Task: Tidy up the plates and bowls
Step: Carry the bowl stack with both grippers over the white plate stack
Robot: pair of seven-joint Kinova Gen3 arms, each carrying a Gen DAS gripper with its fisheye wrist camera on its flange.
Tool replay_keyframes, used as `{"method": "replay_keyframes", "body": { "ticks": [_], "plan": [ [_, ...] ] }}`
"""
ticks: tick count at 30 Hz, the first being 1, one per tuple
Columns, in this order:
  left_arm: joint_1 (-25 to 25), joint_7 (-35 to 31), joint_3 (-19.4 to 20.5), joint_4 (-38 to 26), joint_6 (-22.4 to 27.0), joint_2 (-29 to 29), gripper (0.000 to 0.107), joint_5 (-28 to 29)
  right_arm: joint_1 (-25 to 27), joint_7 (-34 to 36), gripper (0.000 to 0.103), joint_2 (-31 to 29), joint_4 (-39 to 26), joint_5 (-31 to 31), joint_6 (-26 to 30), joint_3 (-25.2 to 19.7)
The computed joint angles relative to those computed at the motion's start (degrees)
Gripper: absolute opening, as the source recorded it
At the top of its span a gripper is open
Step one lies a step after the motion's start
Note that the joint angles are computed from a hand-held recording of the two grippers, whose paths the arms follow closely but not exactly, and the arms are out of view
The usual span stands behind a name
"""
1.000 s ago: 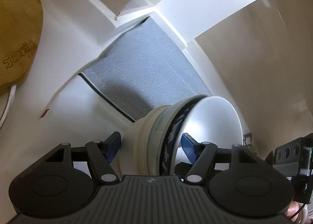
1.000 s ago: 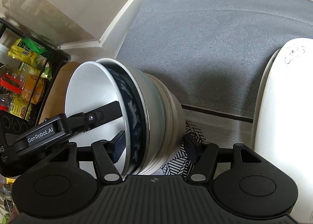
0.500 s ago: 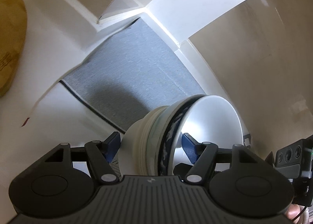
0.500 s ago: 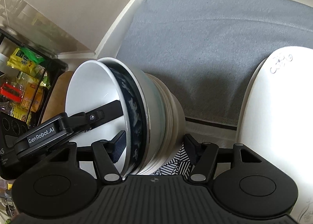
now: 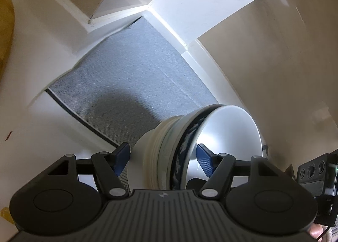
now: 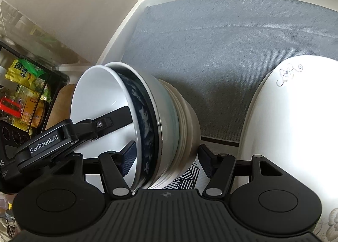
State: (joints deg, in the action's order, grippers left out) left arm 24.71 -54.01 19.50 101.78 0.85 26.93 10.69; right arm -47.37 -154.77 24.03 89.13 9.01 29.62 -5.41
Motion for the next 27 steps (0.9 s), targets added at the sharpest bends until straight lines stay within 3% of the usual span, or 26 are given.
{"method": "replay_keyframes", "body": {
  "ticks": [7,14,27],
  "plan": [
    [-1.51,-0.76,2.37,-0.66,-0.79,0.49,0.073,-1.03,-1.25,-2.81,0.065,-2.05,1.79,2.51,-0.05,1.54],
    [-1.41,-2.62,3.87,-4.41,1.04,2.05,0.073,-1.90,-3.28,-10.20,0.065,-4.30,4.15,7.44,-0.27,3.19],
    [2.03,-10.55,5.99,-16.79,7.58,8.27,0.073,-0.95,-6.11,-31.91,0.065,-11.50,12.67,23.03,1.22,4.20]
  ]
}}
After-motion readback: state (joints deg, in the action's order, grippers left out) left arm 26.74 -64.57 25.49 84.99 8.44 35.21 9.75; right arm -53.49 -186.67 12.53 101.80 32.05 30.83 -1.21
